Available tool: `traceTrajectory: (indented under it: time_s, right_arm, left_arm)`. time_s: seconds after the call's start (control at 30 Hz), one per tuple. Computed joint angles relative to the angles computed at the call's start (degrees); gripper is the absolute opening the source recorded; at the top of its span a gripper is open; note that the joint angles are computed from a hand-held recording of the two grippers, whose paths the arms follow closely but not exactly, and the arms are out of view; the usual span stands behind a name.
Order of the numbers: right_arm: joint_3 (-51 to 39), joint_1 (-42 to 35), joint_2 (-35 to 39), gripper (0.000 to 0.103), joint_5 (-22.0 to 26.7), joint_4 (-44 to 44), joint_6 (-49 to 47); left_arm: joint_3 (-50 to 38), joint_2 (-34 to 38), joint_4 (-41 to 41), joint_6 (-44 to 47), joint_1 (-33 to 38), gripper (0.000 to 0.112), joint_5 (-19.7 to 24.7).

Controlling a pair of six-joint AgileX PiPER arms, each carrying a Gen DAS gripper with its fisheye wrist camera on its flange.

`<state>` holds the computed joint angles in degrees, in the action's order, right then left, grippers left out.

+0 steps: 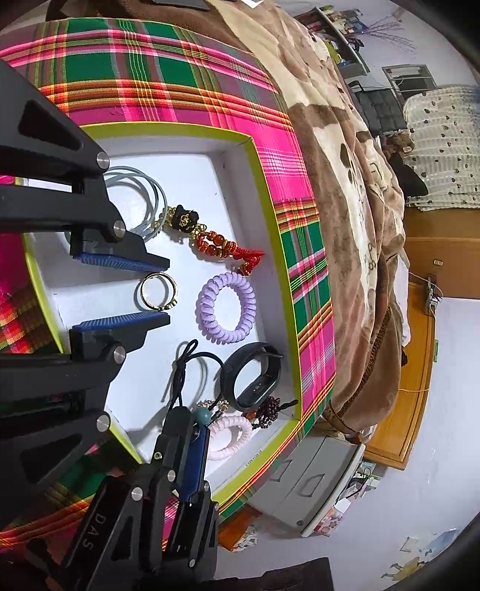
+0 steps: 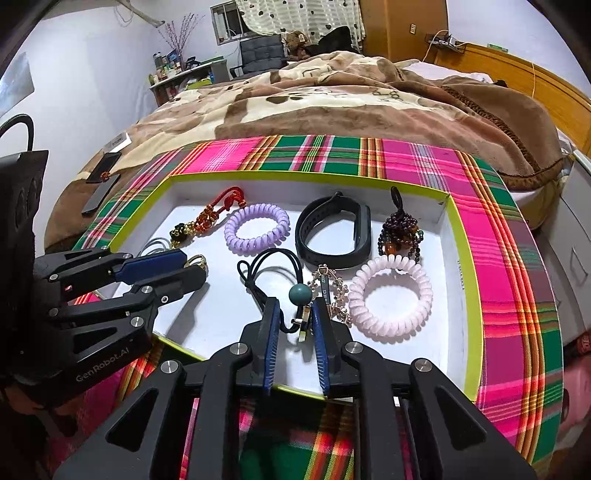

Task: Organize jewelry
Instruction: 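Open both grippers to release the gold ring and black cord in the box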

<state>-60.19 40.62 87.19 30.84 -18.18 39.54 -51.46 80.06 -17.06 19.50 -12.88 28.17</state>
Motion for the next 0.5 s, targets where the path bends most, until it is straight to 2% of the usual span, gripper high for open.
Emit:
traceTrajectory:
  time_s: [0.23, 0.5]
  right_arm:
    - [0.40, 0.83, -0.53, 0.027, 0.34, -1.86, 2.43]
    - [1.44, 2.37, -2.55, 0.028, 1.18, -4.22, 5.39]
  left_arm:
    - [0.20, -0.25, -0.01, -0.42, 0.29, 0.022, 0.27]
    - [1.68, -3.57, -0.11, -0.02, 1.07, 0.022, 1.15]
